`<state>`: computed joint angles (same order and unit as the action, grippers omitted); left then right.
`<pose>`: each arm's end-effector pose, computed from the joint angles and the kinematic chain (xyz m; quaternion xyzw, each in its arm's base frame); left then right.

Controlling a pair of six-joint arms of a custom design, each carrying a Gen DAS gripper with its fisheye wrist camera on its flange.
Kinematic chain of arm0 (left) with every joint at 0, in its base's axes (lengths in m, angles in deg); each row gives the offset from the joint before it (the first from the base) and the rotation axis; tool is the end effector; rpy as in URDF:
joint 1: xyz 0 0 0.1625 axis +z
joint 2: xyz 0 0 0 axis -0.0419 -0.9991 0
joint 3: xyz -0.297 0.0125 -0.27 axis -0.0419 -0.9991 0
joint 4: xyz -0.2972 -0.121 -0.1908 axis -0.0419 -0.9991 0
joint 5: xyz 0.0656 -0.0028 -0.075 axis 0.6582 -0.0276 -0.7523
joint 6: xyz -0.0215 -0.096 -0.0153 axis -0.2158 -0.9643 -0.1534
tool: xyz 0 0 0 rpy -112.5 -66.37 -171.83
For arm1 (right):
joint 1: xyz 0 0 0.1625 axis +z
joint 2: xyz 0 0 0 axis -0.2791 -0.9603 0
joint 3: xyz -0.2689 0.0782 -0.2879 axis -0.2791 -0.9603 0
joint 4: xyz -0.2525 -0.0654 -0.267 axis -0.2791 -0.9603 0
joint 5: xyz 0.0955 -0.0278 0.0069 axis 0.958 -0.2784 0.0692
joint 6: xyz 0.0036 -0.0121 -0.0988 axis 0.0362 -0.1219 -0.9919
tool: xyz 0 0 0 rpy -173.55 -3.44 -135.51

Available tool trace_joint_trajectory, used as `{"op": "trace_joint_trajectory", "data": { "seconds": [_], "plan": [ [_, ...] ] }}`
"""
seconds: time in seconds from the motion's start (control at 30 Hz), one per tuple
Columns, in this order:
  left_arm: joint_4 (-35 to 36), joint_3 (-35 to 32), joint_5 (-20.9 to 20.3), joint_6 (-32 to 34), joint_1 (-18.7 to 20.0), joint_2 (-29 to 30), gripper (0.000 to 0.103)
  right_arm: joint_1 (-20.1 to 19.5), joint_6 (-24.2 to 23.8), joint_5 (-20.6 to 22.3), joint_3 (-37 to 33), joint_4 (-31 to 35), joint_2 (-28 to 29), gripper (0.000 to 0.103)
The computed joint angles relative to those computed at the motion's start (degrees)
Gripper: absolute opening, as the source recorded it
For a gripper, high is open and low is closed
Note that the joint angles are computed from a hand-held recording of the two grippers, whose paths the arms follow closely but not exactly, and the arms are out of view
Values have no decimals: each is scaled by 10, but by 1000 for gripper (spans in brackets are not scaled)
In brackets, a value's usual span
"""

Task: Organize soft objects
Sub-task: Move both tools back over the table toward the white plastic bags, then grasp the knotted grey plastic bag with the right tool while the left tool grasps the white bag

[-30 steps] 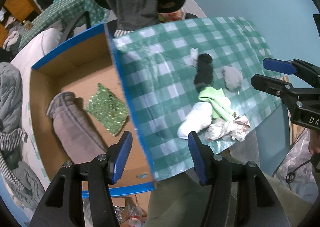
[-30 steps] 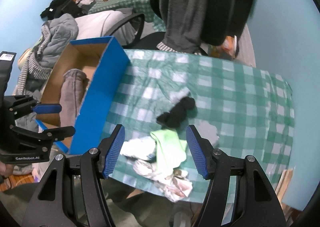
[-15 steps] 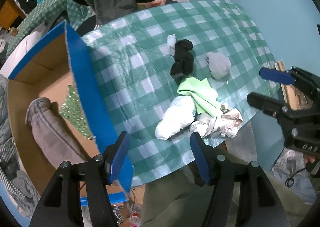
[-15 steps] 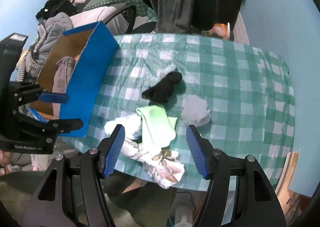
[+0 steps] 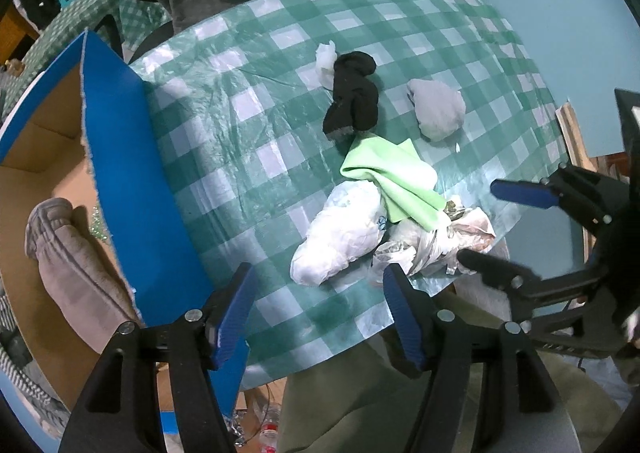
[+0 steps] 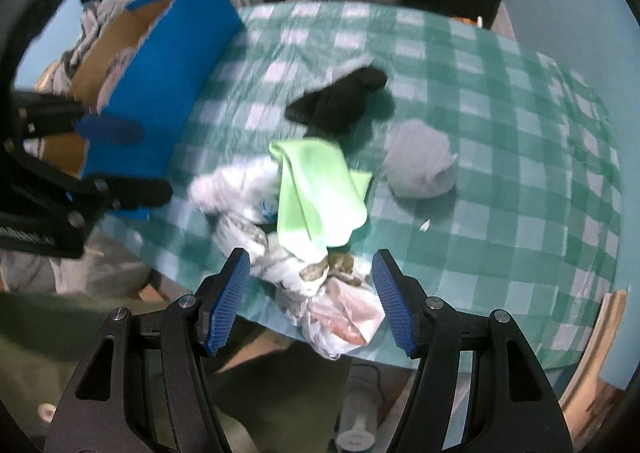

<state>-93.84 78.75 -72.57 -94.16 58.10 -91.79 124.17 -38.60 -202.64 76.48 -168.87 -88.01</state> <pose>-0.2103 -0.6357 0.2291 0.1521 0.9316 0.0546 0.3257 0.2862 -0.6058 0.1222 0.2390 -0.9382 -0.0122 0.2499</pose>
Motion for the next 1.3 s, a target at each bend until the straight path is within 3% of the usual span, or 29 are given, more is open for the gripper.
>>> {"op": "trace_joint_trajectory", "data": {
  "seconds": [0.27,0.63,0.67,0.8,0.87,1.2,1.3],
  "plan": [
    [-2,1,-9,-6,8,14,71,-11,-11,-4,24,13,1,65],
    [-7,2,-21,-18,18,22,73,-19,-46,-30,40,-22,21,65],
    [-5,0,-20,-20,19,23,73,-20,-47,-34,39,-24,23,63],
    [-4,-5,-15,-28,21,26,73,-22,-45,-42,31,-33,31,39],
    [-4,-7,-14,-32,21,27,73,-24,-37,-40,22,-32,35,35],
    [0,-16,-17,-59,30,34,74,-38,-22,-60,-67,-9,72,30],
    [-3,-16,-15,-66,32,39,78,-40,-26,-62,-82,-5,80,30]
  ]
}}
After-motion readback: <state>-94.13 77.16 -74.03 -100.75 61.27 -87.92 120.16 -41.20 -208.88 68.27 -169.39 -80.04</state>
